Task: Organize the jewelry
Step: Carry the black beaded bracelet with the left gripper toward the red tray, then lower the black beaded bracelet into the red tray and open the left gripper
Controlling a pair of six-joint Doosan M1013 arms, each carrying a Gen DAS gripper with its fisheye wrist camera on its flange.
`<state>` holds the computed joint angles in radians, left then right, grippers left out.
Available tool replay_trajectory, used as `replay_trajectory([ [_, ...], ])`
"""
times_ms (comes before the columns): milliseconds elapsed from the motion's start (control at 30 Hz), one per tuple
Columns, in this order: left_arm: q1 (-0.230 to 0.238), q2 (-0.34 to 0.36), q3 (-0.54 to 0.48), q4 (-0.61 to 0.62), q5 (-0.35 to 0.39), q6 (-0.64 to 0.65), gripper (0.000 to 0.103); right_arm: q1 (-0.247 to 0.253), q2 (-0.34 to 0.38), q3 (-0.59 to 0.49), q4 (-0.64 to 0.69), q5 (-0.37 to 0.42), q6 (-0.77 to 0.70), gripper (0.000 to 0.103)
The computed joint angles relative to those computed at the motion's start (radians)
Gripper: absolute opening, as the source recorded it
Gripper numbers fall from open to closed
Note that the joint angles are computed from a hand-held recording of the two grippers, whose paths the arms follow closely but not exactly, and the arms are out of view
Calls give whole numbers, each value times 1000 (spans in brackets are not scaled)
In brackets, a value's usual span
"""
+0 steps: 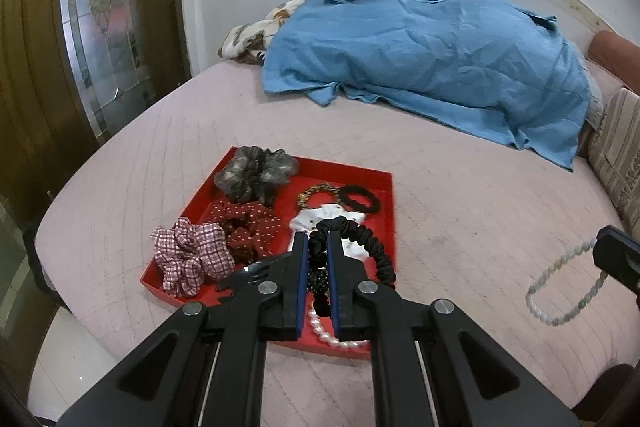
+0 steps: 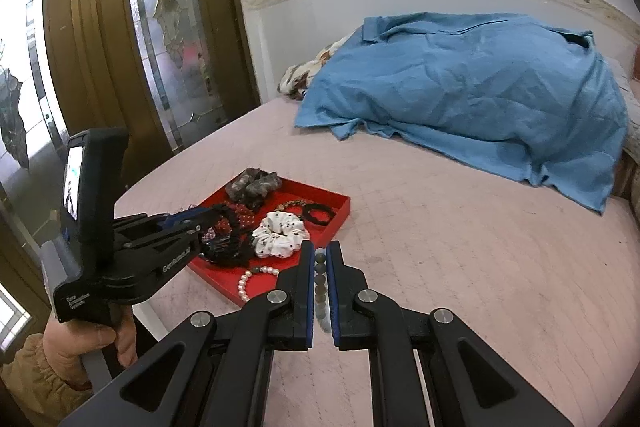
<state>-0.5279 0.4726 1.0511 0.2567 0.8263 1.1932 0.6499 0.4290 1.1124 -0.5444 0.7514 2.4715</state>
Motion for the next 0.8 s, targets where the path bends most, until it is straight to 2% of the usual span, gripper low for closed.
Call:
replay_trajectory([
  [300,34,23,-19,-41,-18,7,9,-5,64,-89,80,40,-95,7],
  [800,63,24,16,-123,-28,24,9,-10,109,-156,148,71,-153,7],
])
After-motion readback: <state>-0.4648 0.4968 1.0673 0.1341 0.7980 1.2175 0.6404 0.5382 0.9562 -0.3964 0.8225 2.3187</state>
